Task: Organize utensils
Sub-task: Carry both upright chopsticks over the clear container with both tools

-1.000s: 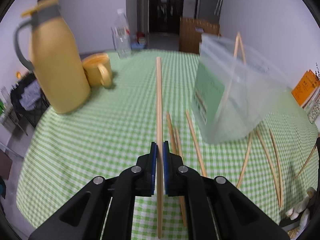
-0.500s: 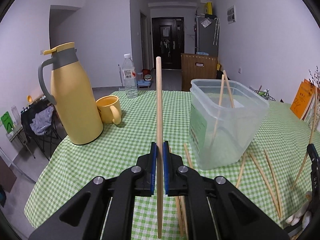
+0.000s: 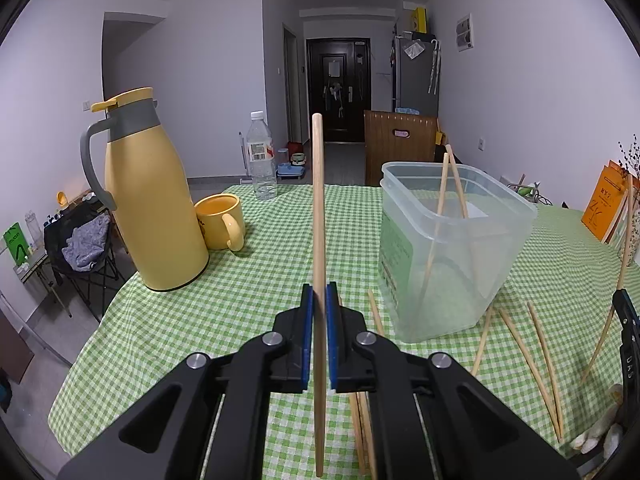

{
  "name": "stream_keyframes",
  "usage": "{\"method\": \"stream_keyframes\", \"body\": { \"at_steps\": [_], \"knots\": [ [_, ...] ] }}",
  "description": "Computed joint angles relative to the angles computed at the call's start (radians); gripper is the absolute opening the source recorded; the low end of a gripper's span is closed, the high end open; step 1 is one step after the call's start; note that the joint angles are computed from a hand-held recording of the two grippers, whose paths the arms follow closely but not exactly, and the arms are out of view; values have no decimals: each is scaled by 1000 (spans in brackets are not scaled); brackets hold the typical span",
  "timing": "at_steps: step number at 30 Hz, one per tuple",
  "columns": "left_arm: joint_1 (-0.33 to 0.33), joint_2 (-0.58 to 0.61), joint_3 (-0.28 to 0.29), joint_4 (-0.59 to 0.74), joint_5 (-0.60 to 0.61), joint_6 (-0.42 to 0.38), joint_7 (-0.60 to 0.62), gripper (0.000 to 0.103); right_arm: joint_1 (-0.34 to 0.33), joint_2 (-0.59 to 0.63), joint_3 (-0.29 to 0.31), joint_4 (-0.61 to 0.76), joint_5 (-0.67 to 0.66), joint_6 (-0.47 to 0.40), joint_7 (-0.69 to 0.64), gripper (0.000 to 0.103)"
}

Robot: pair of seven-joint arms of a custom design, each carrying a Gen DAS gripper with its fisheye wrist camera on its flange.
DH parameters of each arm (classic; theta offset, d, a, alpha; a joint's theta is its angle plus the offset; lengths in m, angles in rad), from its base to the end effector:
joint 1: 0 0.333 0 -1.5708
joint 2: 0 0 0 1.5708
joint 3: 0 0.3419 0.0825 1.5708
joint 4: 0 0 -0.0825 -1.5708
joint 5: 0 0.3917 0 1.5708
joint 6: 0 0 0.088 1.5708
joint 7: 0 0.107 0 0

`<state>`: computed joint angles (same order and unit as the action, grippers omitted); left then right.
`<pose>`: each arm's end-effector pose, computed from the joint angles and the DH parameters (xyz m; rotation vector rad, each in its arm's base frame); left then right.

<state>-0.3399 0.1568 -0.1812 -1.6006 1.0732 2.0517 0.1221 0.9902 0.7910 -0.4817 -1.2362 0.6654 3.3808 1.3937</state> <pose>0.5962 -0.2765 0.6174 -1.8934 1.0612 -0.5467 0.6417 0.4662 0.5188 -1.4399 1.0386 -0.7590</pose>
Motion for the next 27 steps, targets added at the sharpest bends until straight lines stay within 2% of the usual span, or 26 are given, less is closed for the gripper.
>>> {"method": "stream_keyframes", "body": {
  "at_steps": [16,27],
  "knots": [
    [-5,-13,-6,-12,36,1,-37,4,-4,-6,12,-4,5,6,-19,7],
    [-7,-22,-10,-9,61,13,-46,4,-26,-18,59,-5,15,37,-89,7]
  ]
}}
